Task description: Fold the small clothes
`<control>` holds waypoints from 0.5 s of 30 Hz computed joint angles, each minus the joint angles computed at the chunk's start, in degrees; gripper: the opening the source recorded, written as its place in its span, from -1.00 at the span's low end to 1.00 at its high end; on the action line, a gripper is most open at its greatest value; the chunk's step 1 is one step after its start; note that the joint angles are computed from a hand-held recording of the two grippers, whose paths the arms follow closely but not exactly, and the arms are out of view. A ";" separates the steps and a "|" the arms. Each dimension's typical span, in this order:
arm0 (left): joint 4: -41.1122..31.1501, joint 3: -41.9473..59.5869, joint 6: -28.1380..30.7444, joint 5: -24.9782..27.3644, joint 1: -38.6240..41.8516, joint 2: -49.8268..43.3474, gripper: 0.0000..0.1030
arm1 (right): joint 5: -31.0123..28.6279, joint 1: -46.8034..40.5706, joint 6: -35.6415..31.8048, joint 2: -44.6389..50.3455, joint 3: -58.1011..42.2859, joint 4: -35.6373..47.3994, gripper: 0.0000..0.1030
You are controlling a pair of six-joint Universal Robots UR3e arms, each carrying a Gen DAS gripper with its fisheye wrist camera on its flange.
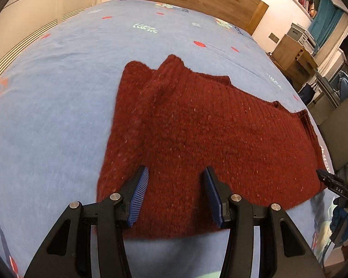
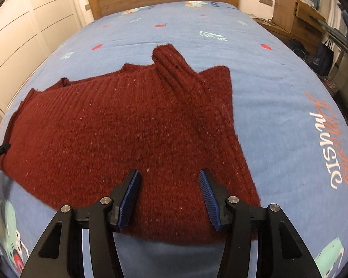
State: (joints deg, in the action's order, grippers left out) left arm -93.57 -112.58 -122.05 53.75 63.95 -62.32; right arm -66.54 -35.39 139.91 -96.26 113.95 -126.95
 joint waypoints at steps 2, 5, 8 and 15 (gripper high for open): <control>-1.85 -0.20 0.76 -0.06 1.25 1.19 -0.15 | 0.58 -1.17 -0.96 -1.83 1.04 1.61 0.06; -3.91 -0.40 1.84 0.03 2.71 2.79 -0.15 | 0.91 -2.49 -2.42 -3.99 1.22 4.88 0.06; -4.33 -0.12 0.83 0.71 2.63 3.86 -0.15 | 0.58 -3.48 -4.25 -5.49 0.65 8.56 0.06; -11.70 4.13 1.93 -0.62 5.54 6.50 -0.15 | 2.51 -7.07 -6.28 -9.63 -0.86 15.79 0.05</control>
State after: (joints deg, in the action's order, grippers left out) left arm -105.27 -108.45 -120.11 53.12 69.49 -55.82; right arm -64.04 -42.47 133.63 -105.89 113.09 -111.15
